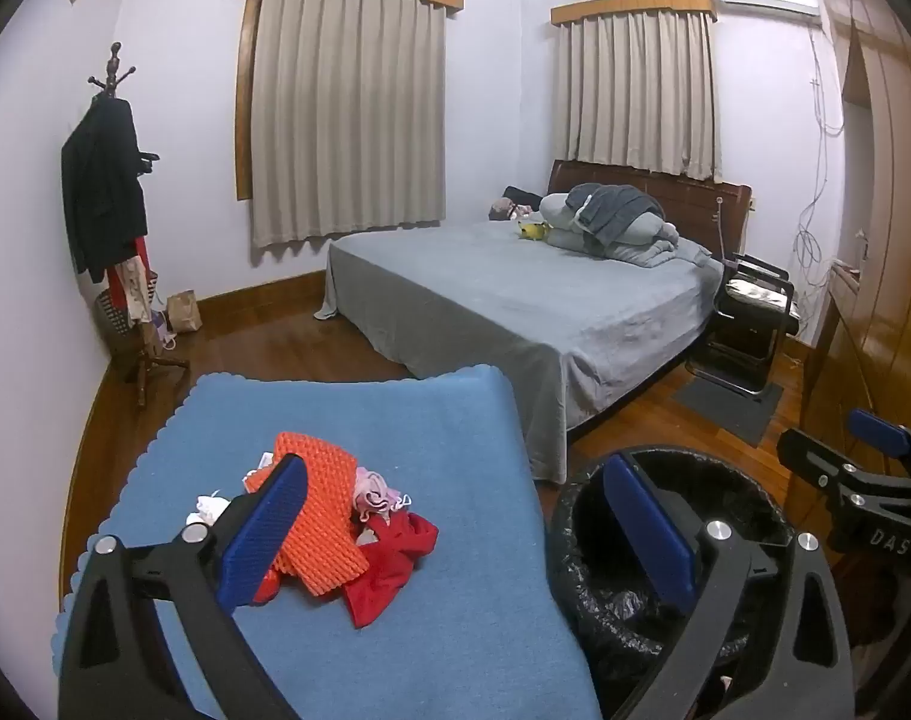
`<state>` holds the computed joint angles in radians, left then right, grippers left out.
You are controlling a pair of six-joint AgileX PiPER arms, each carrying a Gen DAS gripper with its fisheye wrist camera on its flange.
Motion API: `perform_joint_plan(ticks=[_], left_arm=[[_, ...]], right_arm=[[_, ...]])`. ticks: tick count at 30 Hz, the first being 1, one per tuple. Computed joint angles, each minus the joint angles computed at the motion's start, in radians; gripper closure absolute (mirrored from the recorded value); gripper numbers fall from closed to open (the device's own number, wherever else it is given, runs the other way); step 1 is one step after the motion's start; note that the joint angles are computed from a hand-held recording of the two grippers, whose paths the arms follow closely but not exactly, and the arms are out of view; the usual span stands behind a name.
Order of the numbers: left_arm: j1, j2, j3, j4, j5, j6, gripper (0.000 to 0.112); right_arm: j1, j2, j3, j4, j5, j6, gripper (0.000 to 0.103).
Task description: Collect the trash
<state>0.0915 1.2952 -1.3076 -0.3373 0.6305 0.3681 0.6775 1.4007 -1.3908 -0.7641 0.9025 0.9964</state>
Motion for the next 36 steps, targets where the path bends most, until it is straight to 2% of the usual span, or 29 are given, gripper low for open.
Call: perform_joint_plan(ticks=[36], left_arm=[[0.001, -0.001, 0.001, -0.005, -0.001, 0.002, 0.015]], right_arm=[[0.007, 0.004, -0.002, -0.015, -0.002, 0.013, 0.005]])
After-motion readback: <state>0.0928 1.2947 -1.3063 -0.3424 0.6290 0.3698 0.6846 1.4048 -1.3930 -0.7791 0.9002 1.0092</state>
